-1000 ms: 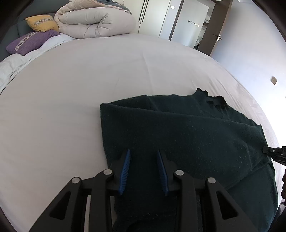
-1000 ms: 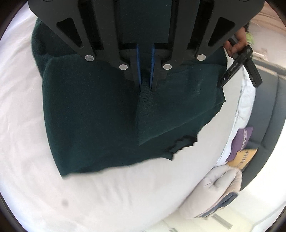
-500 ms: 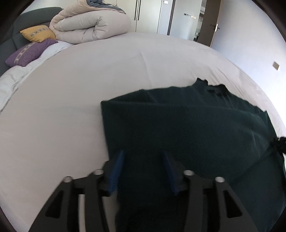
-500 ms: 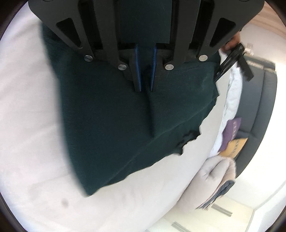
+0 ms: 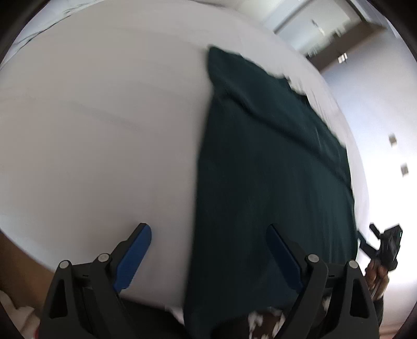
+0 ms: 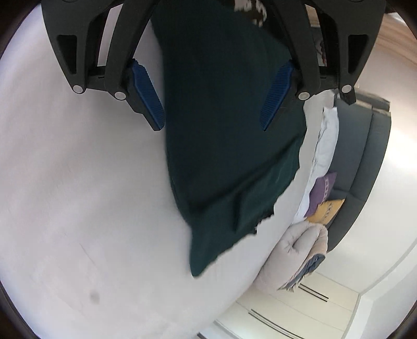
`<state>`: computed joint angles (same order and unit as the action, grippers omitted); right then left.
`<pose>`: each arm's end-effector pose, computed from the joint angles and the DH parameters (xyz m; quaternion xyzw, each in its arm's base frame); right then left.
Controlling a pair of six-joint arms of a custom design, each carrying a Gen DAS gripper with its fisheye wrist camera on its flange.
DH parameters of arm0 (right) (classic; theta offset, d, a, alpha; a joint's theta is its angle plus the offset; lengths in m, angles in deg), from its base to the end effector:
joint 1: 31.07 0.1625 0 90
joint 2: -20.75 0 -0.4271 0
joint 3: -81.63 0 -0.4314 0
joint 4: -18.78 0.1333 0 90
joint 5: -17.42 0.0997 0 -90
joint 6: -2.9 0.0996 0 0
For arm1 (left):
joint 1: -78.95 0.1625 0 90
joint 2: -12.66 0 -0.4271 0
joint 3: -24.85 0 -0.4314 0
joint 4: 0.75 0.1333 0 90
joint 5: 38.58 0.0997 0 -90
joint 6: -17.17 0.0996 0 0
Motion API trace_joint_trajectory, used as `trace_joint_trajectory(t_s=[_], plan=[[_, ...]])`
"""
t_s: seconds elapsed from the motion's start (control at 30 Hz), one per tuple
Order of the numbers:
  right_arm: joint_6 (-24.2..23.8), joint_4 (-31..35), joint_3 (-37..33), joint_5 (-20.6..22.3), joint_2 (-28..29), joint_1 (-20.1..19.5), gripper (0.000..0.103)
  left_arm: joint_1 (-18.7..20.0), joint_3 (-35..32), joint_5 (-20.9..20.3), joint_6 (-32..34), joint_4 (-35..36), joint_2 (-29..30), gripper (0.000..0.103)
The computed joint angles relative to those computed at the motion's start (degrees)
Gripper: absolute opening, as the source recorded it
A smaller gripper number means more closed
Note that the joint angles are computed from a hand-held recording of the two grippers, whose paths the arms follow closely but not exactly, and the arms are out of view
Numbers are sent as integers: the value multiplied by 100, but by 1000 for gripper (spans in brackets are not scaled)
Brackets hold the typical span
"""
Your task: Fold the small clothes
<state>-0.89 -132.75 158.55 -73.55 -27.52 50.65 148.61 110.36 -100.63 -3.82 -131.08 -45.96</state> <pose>0.0149 -0.8113 0.2449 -0.0400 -0.9583 0.2806 0.0378 -0.0831 -0.7420 0.2696 -0.0337 0.9636 -0.1909 0.1843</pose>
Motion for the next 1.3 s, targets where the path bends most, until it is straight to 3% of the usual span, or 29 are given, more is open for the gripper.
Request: trace_joint_trajectory(t_s=[0.23,0.4,0.63,0.7,0.73,0.8,0.87,1.03,1.3], plan=[[-23,42,834,332,-538,-176,69,-22,162,-410,-78,753,-74,83],[-194,298,1201,423,-808,-242,65,67,191,-610,-115,738,-105,73],[-222,534,1478,510,-1076,-341,61,64,-5,-625,115,1154,15,69],[-218,624,1515,491,-1122,-348,61,26,-82,-387,81,1340,71,49],[-233,667,1560,464,-1163,-347,61,30,-107,-350,58,1407,69,43],[-265,763,1540,404,-1170,-331,61,108,-98,-491,52,1500,-19,19],[-263,876,1491,377,-1175,-340,61,181,-124,-697,55,1596,-36,9],[-220,1074,1482,210,-1219,-325,61,141,-31,-670,113,1551,-86,6],[-251,1199,1493,-401,-1270,-260,61,116,213,-718,252,1191,-258,6]])
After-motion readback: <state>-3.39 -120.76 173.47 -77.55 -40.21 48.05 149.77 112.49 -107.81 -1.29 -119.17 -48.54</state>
